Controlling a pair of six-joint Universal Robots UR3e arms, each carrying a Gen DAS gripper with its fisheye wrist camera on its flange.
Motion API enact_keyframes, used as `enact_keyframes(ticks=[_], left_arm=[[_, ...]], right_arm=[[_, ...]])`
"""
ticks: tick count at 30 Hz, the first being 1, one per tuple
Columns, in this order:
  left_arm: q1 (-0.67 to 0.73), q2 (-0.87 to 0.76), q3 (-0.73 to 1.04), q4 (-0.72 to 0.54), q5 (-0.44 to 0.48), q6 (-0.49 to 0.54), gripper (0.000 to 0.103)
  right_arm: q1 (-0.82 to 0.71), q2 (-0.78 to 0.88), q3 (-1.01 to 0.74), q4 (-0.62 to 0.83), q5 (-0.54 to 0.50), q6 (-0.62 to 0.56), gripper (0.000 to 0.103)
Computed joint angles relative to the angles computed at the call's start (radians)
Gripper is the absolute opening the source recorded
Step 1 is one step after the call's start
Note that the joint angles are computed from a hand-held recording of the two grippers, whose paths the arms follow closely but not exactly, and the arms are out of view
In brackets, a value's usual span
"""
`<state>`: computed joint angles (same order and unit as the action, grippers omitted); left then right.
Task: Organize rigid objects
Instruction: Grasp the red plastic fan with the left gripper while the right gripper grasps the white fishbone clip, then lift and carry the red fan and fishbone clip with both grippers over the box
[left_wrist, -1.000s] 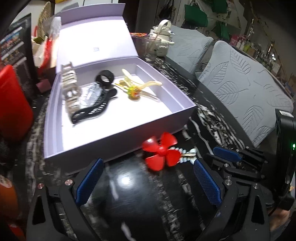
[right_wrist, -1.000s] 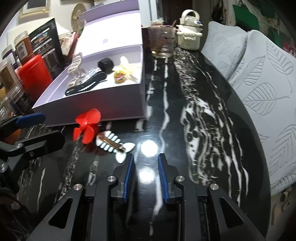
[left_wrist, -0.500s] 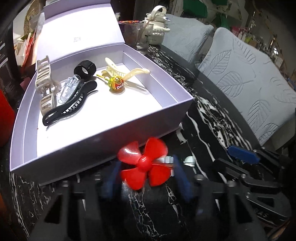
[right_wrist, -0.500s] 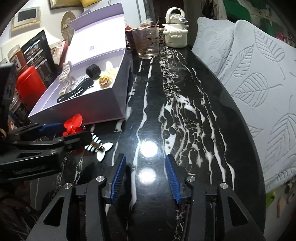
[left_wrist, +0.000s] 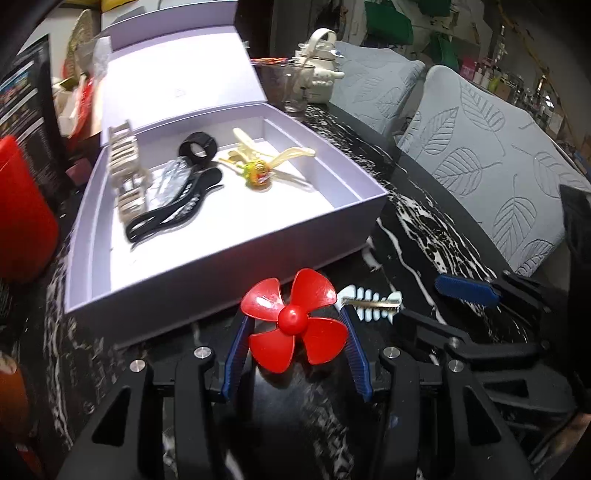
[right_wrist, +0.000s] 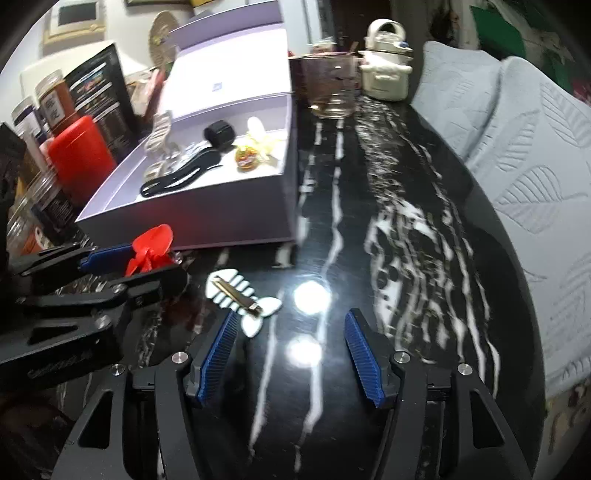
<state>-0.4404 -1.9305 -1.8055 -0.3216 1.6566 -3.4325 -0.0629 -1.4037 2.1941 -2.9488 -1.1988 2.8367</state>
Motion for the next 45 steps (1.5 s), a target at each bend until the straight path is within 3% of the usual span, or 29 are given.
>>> enact_keyframes(ticks=[9, 14, 17, 32, 45], left_arm=[[0.039, 0.091, -0.127, 0.043, -0.019, -0.018, 0.047], [0.053, 0.106, -0.154, 0.061, -0.033, -0.017, 0.047], [0.057, 0.11, -0.16, 0.065, -0.037, -0.016, 0.047], [0.045, 0.176, -0.207, 0.076, -0.011, -0.029, 0.048], [-0.032, 0.29, -0.251, 0.067, 0.078, -0.054, 0.048]], right_arm=[[0.064, 0.065, -0.084, -0.003, -0.031, -0.033, 0.06], [0.085, 0.087, -0.093, -0.011, -0.056, -0.052, 0.029], [0.084, 0.074, -0.071, -0.021, -0.06, -0.068, 0.024], [0.044, -0.049, 0.06, -0.046, -0.02, -0.033, 0.023], [0.017, -0.263, 0.185, -0.014, 0.009, -0.034, 0.023]])
